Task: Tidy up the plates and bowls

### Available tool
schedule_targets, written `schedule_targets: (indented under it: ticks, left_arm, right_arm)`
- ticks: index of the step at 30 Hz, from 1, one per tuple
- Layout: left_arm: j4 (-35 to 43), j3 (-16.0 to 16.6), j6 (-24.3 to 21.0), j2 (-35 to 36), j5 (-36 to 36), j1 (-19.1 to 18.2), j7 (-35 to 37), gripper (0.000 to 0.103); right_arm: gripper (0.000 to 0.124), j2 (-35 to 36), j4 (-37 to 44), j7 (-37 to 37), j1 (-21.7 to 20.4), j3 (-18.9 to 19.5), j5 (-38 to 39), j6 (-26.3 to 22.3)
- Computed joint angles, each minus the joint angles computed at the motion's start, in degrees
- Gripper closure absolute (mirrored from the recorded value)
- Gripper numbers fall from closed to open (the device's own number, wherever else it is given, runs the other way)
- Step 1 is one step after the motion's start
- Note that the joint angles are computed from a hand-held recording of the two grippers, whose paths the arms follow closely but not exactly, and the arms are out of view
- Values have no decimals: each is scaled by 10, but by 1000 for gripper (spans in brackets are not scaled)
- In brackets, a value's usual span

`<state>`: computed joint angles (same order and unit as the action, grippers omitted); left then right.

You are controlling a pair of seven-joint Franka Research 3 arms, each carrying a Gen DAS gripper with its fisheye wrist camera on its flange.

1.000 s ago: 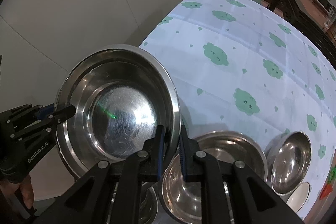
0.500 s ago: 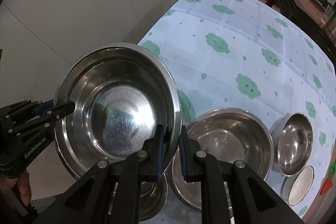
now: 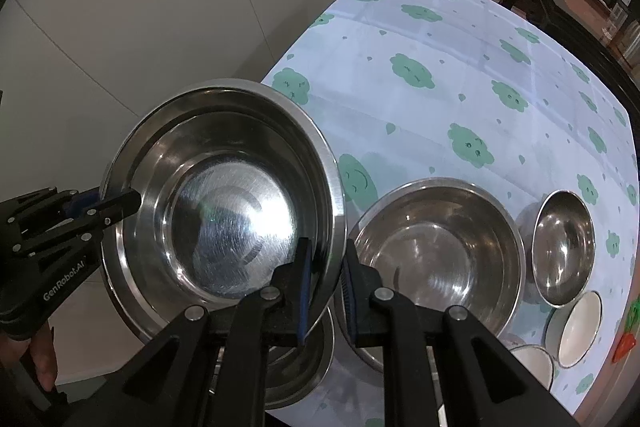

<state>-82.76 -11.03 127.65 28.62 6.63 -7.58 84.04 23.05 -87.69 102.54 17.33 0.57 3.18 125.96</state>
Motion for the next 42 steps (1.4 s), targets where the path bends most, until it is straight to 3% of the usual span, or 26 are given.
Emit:
schedule_targets:
  ticks: [23,42]
  left_arm:
    - [-121,-8,31,-77,-25,13,45,89]
    - [-166,-8,38,-99,-28,11,64,89]
  right_arm:
    - [108,-82,-120,57,12,10,-18,27]
    - [107,-115,-175,84,15,20,-21,33]
